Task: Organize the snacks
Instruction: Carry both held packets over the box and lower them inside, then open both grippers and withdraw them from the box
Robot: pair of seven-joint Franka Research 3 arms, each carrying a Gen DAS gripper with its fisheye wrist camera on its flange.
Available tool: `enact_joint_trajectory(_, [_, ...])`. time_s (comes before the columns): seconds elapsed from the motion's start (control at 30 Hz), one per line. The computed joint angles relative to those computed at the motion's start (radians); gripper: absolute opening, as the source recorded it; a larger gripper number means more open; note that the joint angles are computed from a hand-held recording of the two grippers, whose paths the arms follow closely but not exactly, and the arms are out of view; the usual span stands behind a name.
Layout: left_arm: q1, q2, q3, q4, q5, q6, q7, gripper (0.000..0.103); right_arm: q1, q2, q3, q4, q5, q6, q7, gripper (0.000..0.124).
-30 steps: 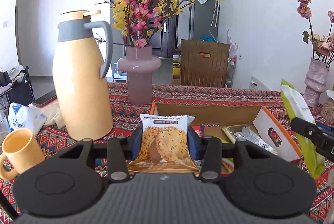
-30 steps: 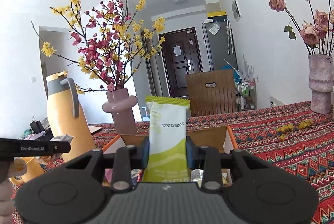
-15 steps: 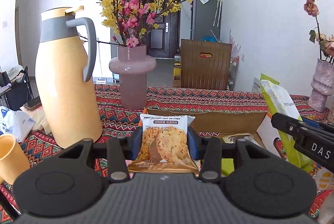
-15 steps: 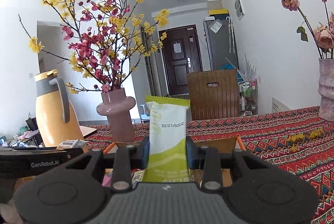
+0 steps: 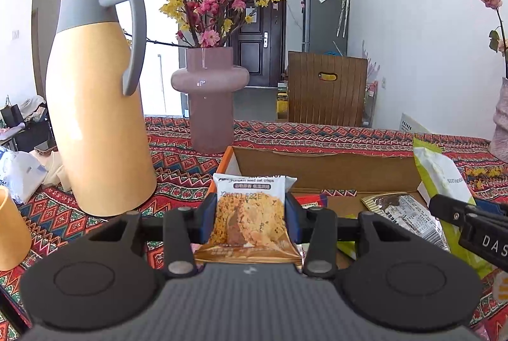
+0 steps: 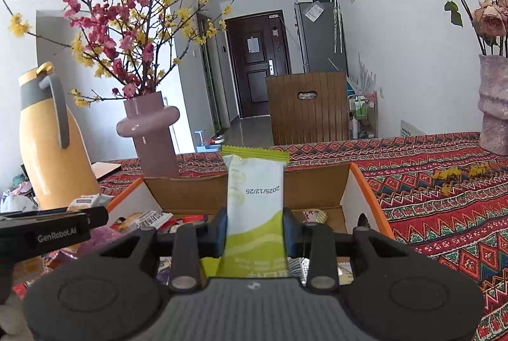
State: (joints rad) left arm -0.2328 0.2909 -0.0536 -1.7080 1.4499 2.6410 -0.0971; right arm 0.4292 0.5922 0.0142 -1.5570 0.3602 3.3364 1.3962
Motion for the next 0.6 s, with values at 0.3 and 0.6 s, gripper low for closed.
enact_joint_trajectory(0.3, [-0.002, -0.044, -0.004, -0.046, 0.15, -0.042, -0.209, 0.099, -0.063, -0.034, 0.072, -0.053, -0.001, 0.044, 0.018, 0.079])
enact_joint_trajectory(0.6, [0.02, -0.052, -0.033, -0.056, 0.154, -0.058, -0.228, 0.103, -0.114, -0.045, 0.134, -0.085, -0.035, 0.098, 0.052, 0.103])
